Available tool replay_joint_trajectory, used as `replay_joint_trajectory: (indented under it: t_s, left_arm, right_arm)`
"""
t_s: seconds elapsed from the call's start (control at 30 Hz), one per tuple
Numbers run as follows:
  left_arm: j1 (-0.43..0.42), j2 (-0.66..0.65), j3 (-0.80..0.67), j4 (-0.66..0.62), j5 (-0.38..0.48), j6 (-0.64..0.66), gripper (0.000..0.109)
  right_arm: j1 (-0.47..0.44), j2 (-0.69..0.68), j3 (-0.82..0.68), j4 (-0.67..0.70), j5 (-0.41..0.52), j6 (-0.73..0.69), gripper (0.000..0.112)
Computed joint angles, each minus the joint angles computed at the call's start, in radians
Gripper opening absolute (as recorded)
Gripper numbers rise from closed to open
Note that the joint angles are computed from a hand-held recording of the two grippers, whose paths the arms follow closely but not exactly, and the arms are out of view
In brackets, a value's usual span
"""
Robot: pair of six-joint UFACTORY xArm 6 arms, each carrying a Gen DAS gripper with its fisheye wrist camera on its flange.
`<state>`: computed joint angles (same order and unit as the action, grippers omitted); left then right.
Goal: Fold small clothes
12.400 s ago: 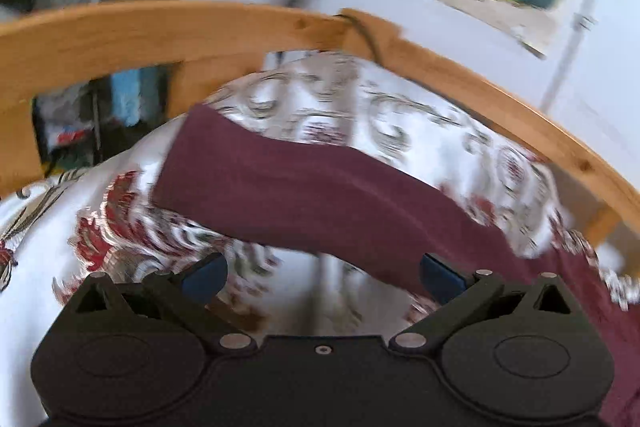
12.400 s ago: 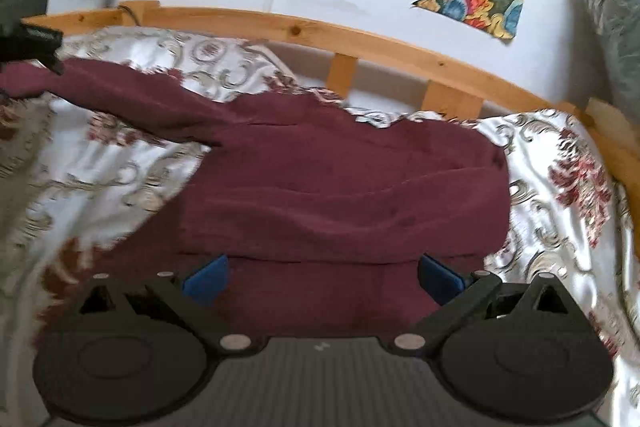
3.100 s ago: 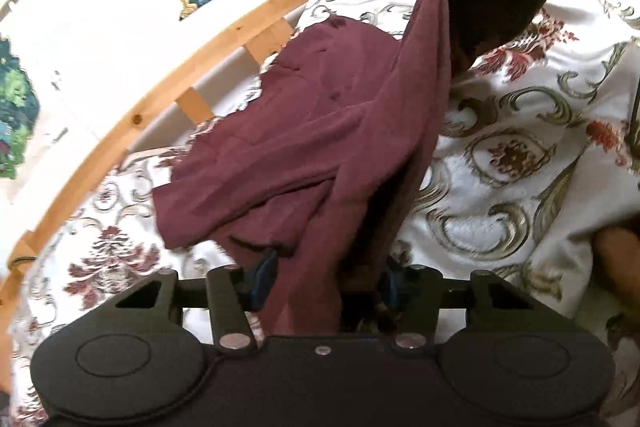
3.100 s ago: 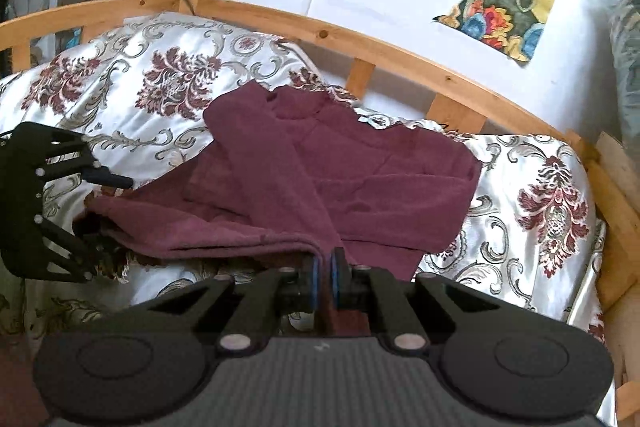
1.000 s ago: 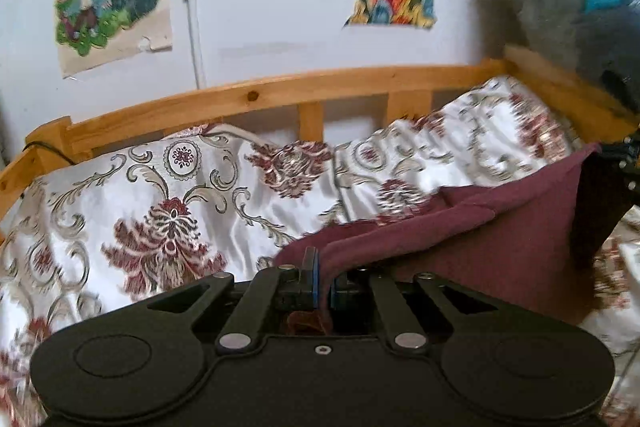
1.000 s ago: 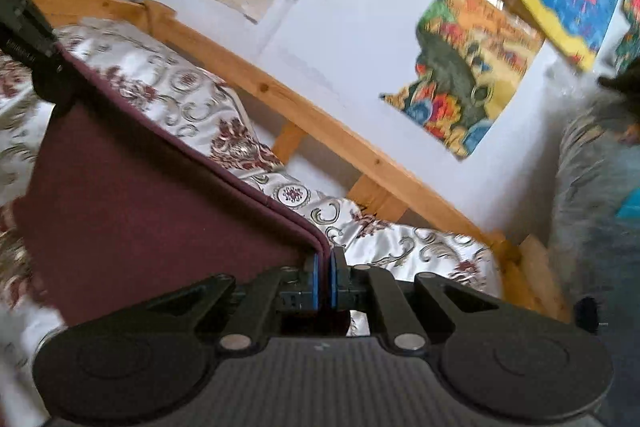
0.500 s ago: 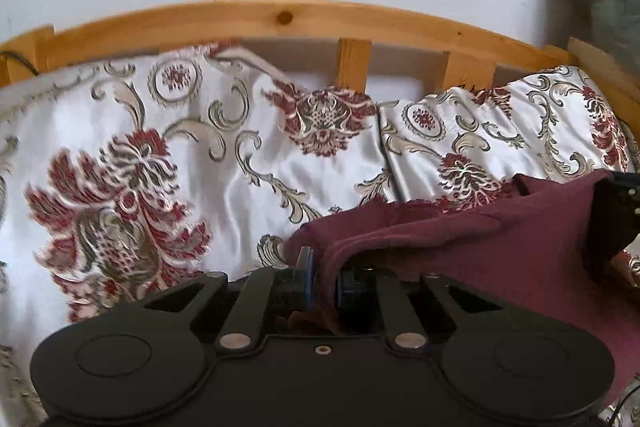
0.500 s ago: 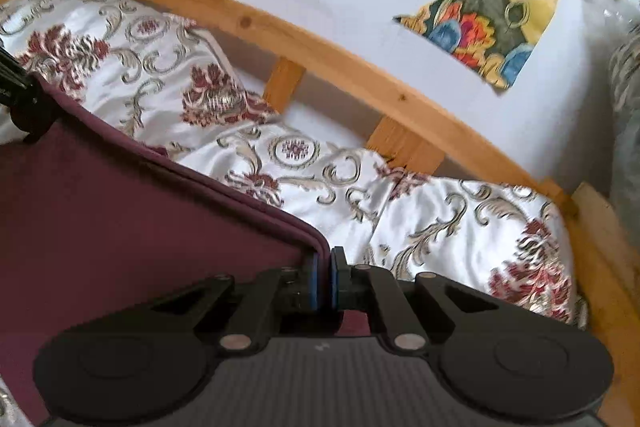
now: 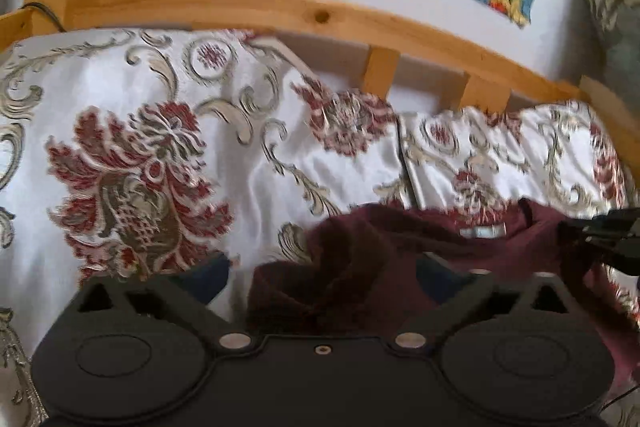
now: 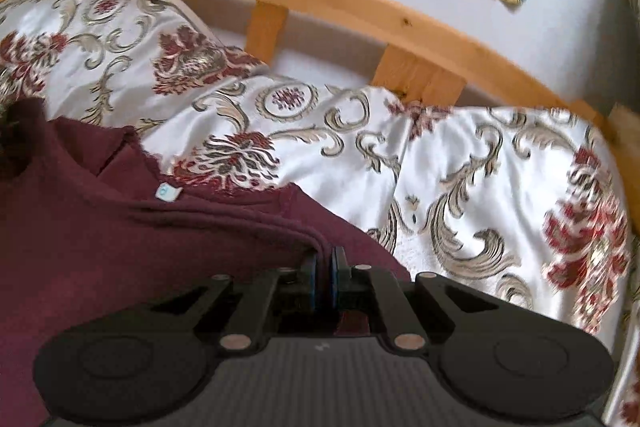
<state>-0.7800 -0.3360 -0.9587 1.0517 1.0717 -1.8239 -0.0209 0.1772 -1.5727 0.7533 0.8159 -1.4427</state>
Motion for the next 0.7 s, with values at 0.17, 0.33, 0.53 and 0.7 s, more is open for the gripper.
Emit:
replay_joint_trajectory:
  t_s: [0.17,0.33,0.53,0.7]
  left_arm:
    - [0.020,-0.015,0.027,0.003,-0.057,-0.004,0.102]
    - [0.033,-0.020,0.048,-0.001,-0.116,0.020,0.102]
    - [0.000,-0.011,0.019,-0.049,-0.054,0.055,0.102]
    - [-0.086,-0.033,0.037,-0.131,0.006,0.036,0.102]
  right_arm:
    - [-0.053,0.152,-0.252,-0.007,0.254,0.218,0.046]
    - [-0.145,0.268,-0.452,0.110,0.465,0.351,0.085]
    - [-0.184,0.139,-0.262,0.122,0.435,0.186,0.099]
    - [-0.181,0.012,-0.038,0.161,0.393,0.040,0.099]
